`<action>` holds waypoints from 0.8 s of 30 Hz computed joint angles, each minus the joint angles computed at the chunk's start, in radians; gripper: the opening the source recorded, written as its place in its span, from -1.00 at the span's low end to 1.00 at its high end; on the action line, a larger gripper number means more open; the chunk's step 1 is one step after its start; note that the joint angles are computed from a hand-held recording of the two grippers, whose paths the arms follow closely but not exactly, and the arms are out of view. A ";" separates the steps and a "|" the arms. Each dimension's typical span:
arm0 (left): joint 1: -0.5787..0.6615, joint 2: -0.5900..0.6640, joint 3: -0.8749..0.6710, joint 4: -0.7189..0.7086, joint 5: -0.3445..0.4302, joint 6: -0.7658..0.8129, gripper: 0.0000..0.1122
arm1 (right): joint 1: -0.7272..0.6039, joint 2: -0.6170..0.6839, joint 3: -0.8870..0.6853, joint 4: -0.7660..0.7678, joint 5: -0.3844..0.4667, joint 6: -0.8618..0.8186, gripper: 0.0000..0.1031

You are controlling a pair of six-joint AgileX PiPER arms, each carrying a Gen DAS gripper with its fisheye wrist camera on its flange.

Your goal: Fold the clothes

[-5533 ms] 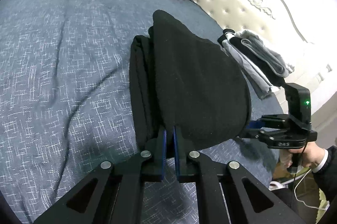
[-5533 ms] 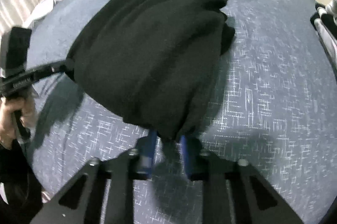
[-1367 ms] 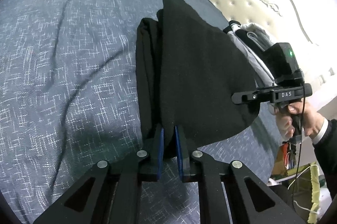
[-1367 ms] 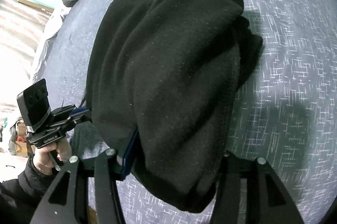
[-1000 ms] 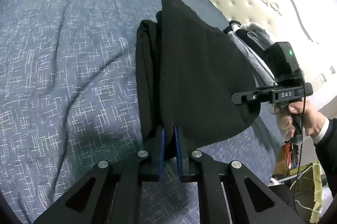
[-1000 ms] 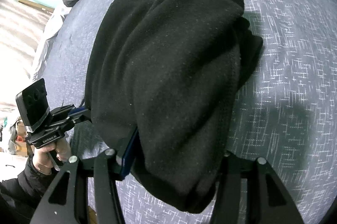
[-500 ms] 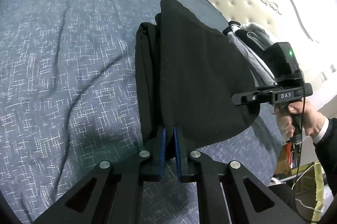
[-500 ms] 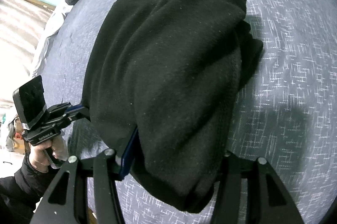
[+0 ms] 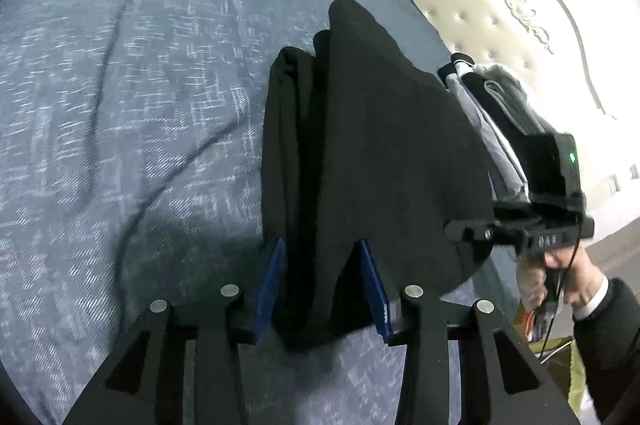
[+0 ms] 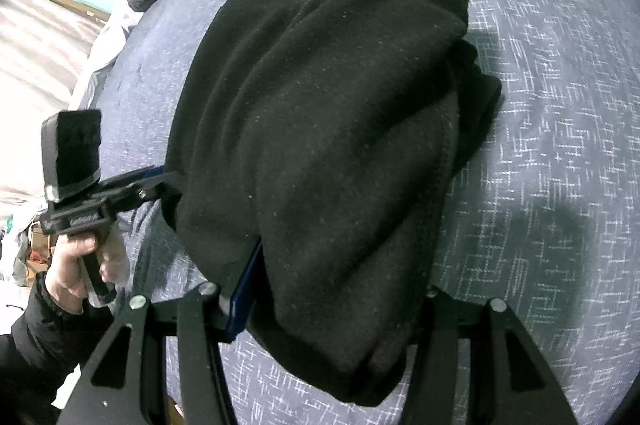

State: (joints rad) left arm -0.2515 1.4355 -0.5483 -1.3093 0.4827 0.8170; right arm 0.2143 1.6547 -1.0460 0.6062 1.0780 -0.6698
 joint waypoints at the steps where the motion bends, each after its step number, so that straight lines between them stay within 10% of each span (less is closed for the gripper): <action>1: 0.003 0.020 -0.016 -0.006 0.010 0.008 -0.23 | -0.003 0.000 0.001 0.001 0.001 -0.005 0.04; 24: 0.070 0.262 -0.118 -0.191 0.197 0.248 0.01 | -0.124 0.091 -0.038 0.089 0.133 -0.111 0.11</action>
State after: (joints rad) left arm -0.1814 1.6975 -0.6662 -1.5003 0.6802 1.0653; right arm 0.0899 1.7456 -1.0843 0.6956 1.2111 -0.7803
